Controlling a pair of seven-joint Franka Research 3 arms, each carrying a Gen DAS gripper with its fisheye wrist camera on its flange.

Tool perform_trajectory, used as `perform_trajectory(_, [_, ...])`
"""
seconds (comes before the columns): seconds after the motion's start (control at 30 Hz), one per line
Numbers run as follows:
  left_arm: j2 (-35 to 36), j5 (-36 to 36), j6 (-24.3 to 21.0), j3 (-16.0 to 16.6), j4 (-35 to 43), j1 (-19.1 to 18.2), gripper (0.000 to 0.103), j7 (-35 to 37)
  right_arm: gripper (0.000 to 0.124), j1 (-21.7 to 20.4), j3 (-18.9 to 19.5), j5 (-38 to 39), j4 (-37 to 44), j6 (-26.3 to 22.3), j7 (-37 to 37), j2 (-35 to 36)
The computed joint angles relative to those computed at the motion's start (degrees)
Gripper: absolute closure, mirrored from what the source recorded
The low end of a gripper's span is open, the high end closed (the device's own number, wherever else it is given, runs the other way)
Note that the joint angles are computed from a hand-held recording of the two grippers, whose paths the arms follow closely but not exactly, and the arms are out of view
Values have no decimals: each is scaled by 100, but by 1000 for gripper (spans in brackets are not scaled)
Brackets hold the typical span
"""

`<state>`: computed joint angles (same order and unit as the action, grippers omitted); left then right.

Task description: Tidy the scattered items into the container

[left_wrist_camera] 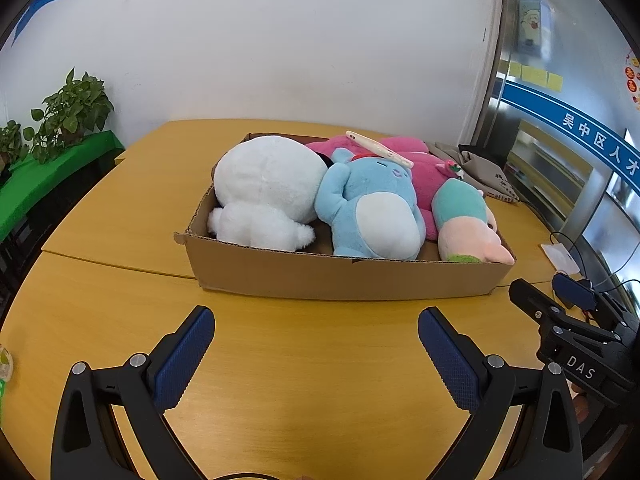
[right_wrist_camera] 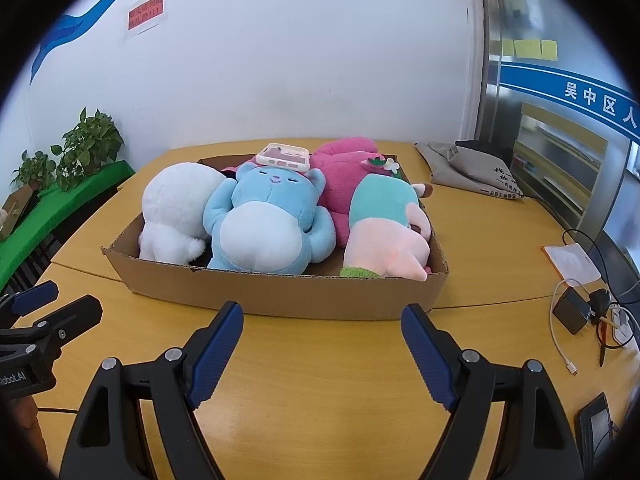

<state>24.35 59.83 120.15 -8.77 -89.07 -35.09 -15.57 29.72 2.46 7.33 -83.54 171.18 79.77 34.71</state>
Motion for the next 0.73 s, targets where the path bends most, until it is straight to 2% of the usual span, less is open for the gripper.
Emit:
perform_trajectory(0.13, [55, -43, -36, -2, 59, -10, 0, 84, 42, 229, -262, -153, -127, 294, 122, -34])
perform_trajectory(0.3, [171, -60, -171, 23, 207, -88, 0, 141, 43, 266, -227, -204, -241, 486, -38, -63])
perform_trajectory(0.4, [209, -40, -235, 43, 262, -138, 0, 157, 43, 142, -37, -108, -318, 601, -177, -93])
perform_trajectory(0.53, [253, -21, -390, 58, 343, -215, 0, 184, 43, 124, 14, 67, -363, 606, -165, -124])
perform_trajectory(0.67, [257, 20, -437, 60, 363, -257, 0, 201, 43, -335, 669, 383, -478, 598, -551, -190])
perform_trajectory(0.73, [245, 29, -415, 61, 345, -250, 0, 206, 43, -308, 662, 479, -548, 636, -605, -234])
